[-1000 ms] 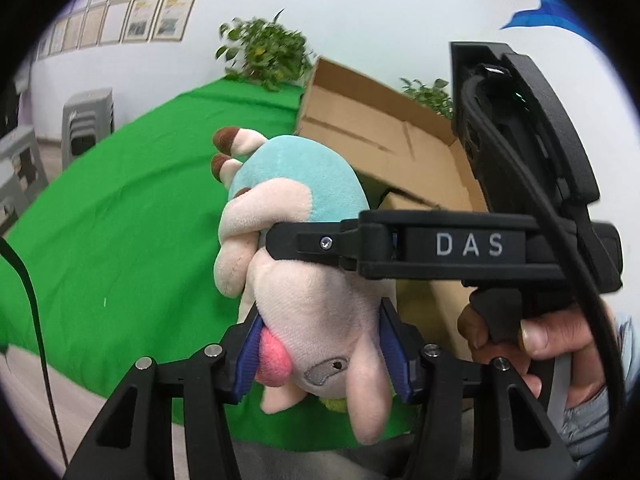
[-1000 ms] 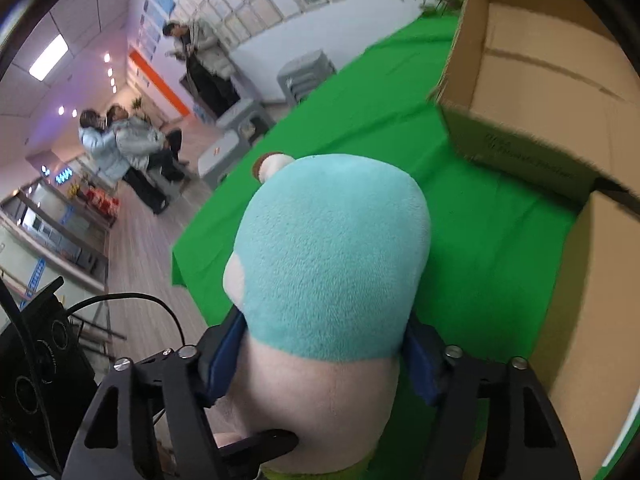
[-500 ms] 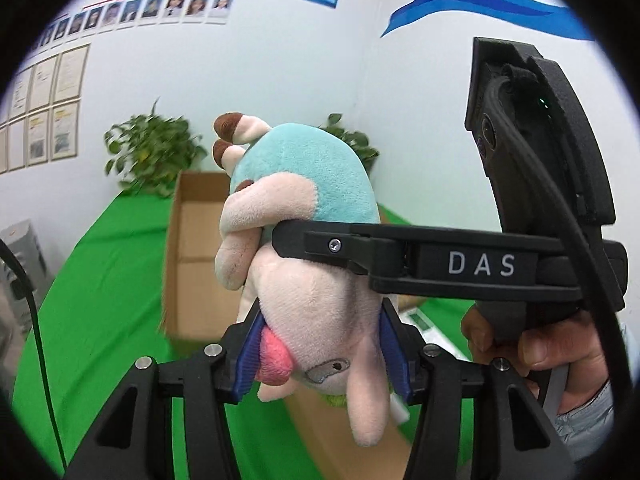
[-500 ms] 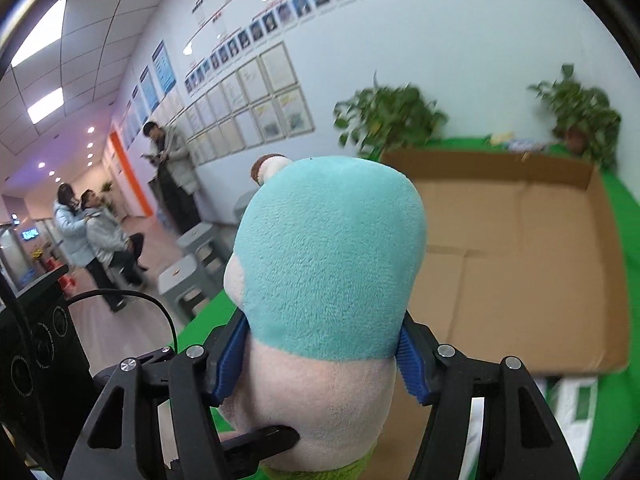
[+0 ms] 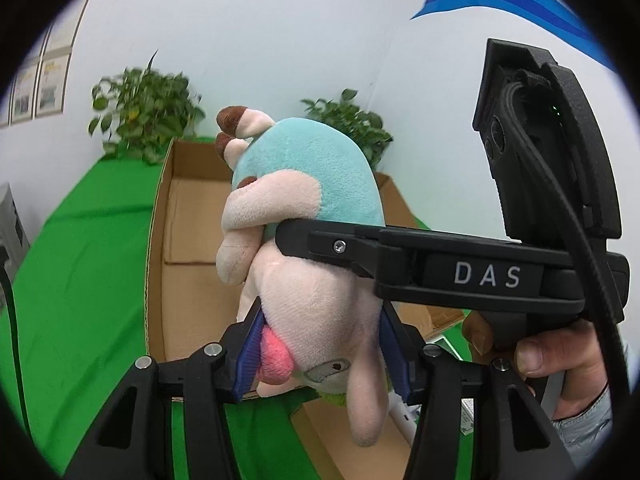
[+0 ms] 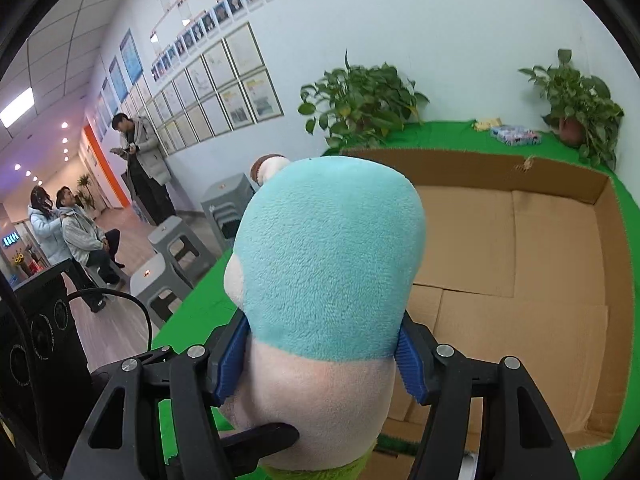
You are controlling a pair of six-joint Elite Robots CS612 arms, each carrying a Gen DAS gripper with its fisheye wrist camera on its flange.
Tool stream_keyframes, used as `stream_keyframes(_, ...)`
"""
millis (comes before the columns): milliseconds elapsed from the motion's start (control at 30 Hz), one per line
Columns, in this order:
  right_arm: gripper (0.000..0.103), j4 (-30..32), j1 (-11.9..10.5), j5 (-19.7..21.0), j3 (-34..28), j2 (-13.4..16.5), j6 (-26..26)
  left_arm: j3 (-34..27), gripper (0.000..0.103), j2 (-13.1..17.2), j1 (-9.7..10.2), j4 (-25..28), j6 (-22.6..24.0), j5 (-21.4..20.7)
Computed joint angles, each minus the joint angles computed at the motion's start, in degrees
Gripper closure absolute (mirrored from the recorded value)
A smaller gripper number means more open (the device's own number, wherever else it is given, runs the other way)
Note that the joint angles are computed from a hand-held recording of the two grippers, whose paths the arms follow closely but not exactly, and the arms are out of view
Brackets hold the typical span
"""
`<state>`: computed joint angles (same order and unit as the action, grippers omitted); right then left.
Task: Organize objects
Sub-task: 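Carry the plush pig with both grippers and lower it into the open cardboard box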
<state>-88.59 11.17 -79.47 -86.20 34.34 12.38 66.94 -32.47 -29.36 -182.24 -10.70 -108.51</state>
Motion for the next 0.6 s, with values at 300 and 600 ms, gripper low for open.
stream_keyframes(300, 0.043, -5.41, -0.45, 0.67, 8.80, 1.50, 0.59, -2.98, 0.047, 2.88, 0.95, 5.16, -3.47, -0.79)
stream_keyframes(600, 0.043, -7.33, -0.14, -0.33, 19.57, -0.63, 1.92, 0.00, 0.043, 1.77, 0.92, 5.32, -4.82, 7.12)
